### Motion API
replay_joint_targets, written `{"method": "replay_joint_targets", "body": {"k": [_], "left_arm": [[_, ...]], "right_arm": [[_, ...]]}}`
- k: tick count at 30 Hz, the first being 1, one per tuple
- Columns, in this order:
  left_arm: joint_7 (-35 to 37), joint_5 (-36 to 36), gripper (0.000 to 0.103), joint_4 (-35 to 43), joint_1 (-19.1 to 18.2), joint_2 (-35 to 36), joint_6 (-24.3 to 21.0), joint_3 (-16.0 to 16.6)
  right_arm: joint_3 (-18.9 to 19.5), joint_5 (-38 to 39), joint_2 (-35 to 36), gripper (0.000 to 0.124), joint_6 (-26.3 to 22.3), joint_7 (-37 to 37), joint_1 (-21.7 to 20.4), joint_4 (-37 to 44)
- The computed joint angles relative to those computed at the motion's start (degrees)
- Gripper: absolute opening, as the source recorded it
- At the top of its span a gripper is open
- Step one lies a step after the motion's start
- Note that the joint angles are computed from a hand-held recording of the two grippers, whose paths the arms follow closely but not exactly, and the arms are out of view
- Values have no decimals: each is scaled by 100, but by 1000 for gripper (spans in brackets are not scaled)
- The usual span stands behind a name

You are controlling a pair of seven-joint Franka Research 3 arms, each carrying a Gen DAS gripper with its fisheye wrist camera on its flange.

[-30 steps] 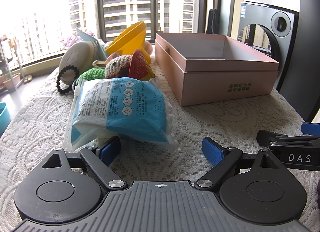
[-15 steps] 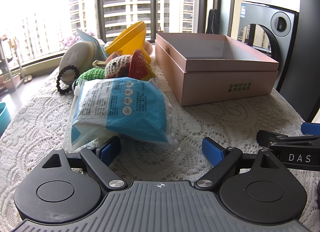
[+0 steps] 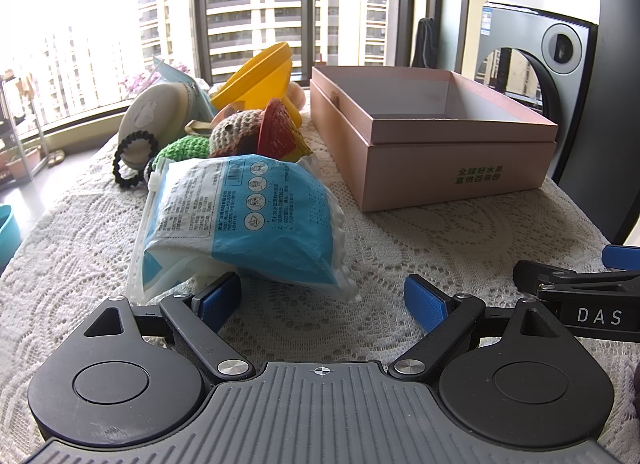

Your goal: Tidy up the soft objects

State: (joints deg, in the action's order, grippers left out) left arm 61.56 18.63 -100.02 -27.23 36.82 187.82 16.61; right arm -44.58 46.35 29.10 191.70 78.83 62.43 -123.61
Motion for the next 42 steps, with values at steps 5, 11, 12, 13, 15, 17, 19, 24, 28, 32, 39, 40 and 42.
{"method": "replay_joint_targets", "body": {"k": [5, 11, 12, 13, 15, 17, 19, 24, 28, 32, 39, 40, 42], "left_arm": [[8, -9, 93, -1, -1, 0, 0, 0], [13, -14, 93, 2, -17, 4, -3, 20], [14, -15, 93, 2, -17, 4, -3, 20], [14, -15, 93, 4, -15, 5, -5, 17], [13, -15, 93, 3, -19, 5, -4, 21], [13, -15, 93, 3, -19, 5, -4, 21], [13, -15, 93, 3, -19, 5, -4, 21], [14, -15, 93, 3, -19, 5, -4, 21], [14, -16, 93, 3, -20, 5, -4, 21], [14, -16, 93, 3, -20, 5, -4, 21], [158, 67, 89, -134, 479, -108, 213, -508], [252, 120, 89, -242, 702, -191, 298, -734], [428, 153, 87, -552, 979, -366, 619, -959]], "right_arm": [[-2, 3, 2, 103, -2, -2, 2, 2], [-2, 4, -1, 103, 1, -2, 4, -1], [-2, 5, -1, 103, 1, -3, 4, -1], [-2, 6, 0, 103, -2, -5, 3, 1], [0, 6, -2, 103, 1, -5, 2, -1], [3, 7, -3, 103, 1, -8, -1, -1], [3, 10, -3, 103, 1, -11, -2, 0], [8, 11, -5, 103, 2, -16, -8, 0], [18, 10, -5, 103, 2, -18, -20, 5], [24, 10, -2, 103, 1, -21, -29, 10], [1154, -487, -633, 103, -82, -582, -1212, -71], [949, -526, -639, 103, -308, -564, -1058, -31], [710, -702, -663, 103, -538, -465, -884, -32]]}}
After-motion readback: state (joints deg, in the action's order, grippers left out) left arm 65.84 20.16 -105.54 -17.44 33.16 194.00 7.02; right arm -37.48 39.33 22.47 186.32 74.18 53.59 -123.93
